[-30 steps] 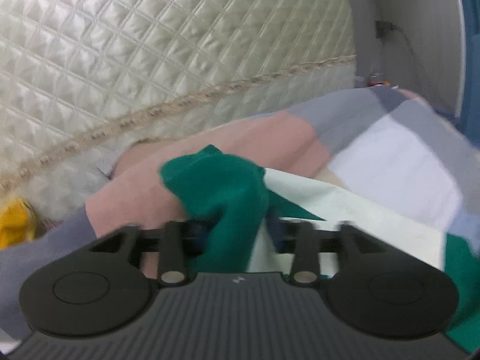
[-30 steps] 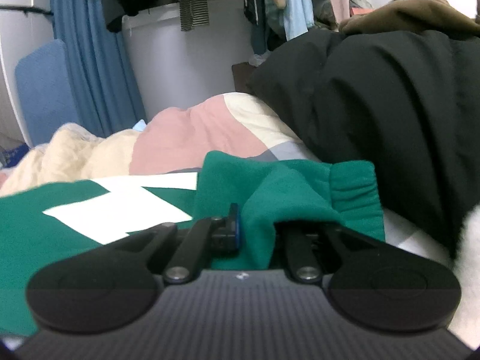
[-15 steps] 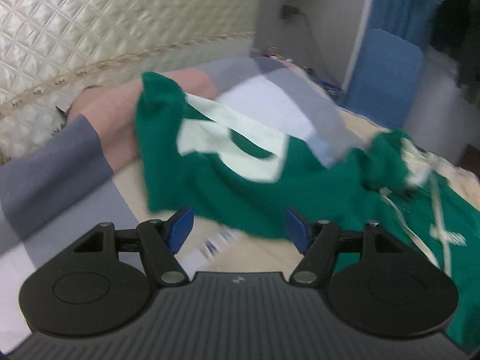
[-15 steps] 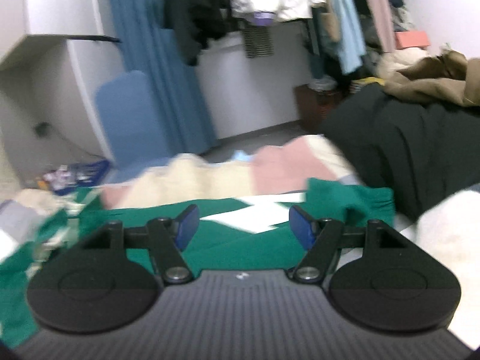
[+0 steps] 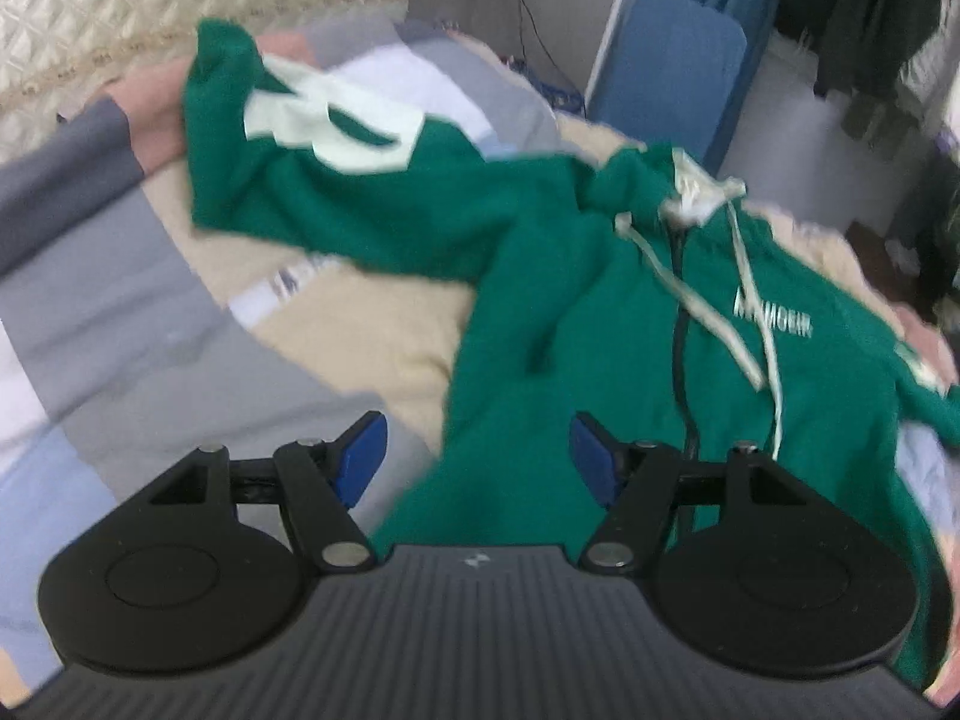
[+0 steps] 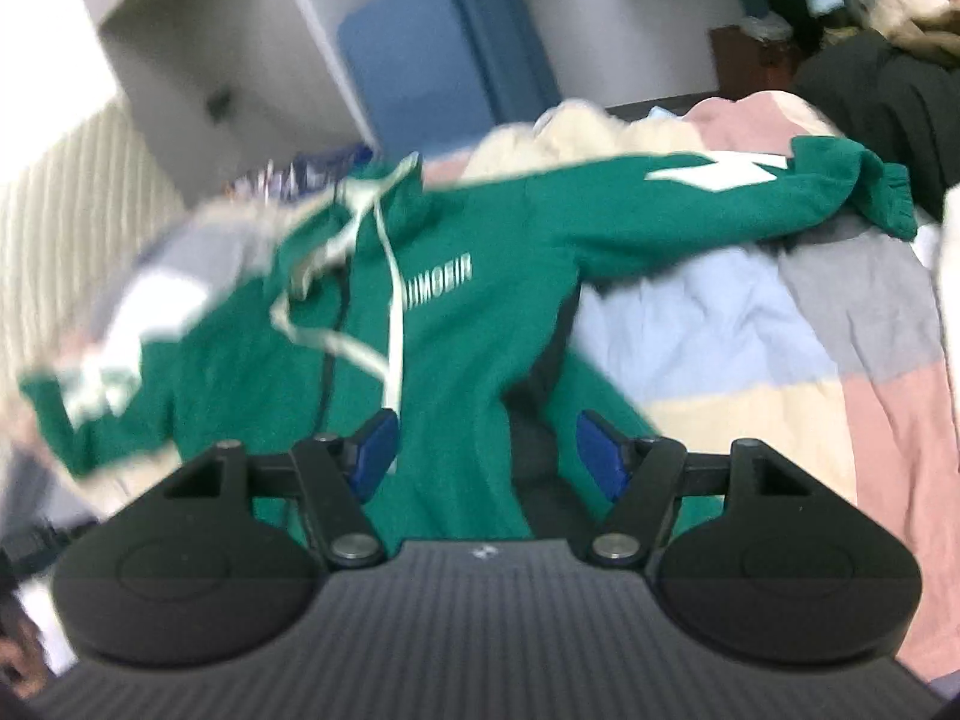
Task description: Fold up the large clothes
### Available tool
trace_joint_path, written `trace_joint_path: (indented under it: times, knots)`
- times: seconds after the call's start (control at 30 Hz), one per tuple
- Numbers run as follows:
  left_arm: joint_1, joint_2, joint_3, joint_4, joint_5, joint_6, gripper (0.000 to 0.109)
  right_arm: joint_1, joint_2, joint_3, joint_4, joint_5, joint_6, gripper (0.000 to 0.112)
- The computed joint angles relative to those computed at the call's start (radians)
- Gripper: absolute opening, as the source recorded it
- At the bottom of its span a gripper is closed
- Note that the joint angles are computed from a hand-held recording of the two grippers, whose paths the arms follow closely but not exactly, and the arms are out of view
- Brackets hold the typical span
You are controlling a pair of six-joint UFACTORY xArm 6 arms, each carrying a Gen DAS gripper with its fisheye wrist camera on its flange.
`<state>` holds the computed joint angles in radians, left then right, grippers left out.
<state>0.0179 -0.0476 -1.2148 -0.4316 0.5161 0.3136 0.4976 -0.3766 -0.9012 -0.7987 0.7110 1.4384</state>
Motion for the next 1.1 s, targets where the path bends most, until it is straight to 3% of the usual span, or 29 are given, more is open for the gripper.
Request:
trace_joint_path:
  times: [0.1, 0.23, 0.4, 0.5, 0.57, 0.67, 0.8, 0.9, 1.0, 1.1]
  knots:
    - [-0.018, -0.020, 0.089, 0.043, -0.062, -0.011, 0.072, 0.029, 0.025, 0.018, 0.018, 0.032, -0.034, 0.067]
    - [-0.034, 0.019, 0.121, 0.062, -0.142, 0.011, 0.072, 0.000, 0.041, 0.062, 0.105, -0.036, -0.143, 0.066]
    - [-0.051, 0.057, 0.121, 0.020, -0.191, 0.057, 0.072, -0.012, 0.095, 0.044, 0.062, -0.021, -0.165, 0.063]
    - [-0.057, 0.070, 0.107, -0.033, -0.202, 0.102, 0.072, -0.031, 0.135, 0.026, 0.109, -0.006, -0.220, 0.049]
    - [-0.060, 0.067, 0.106, -0.098, -0.211, 0.151, 0.072, -0.048, 0.145, 0.025, 0.141, -0.010, -0.249, 0.031]
    - [-0.060, 0.061, 0.092, -0.255, -0.202, 0.279, 0.072, -0.055, 0.129, 0.036, 0.128, -0.040, -0.241, 0.011]
    - [-0.056, 0.032, 0.075, -0.484, -0.152, 0.459, 0.072, -0.071, 0.045, 0.085, 0.057, -0.086, -0.127, 0.008]
    - [-0.057, 0.005, 0.061, -0.612, -0.099, 0.557, 0.072, -0.088, 0.010, 0.099, 0.020, -0.046, -0.053, 0.008]
    - [-0.065, -0.014, 0.042, -0.657, -0.037, 0.567, 0.072, -0.092, 0.009, 0.087, -0.001, 0.045, -0.024, 0.008]
    - [-0.091, -0.015, 0.035, -0.654, -0.026, 0.578, 0.072, -0.123, 0.034, 0.080, 0.072, 0.085, -0.072, 0.008]
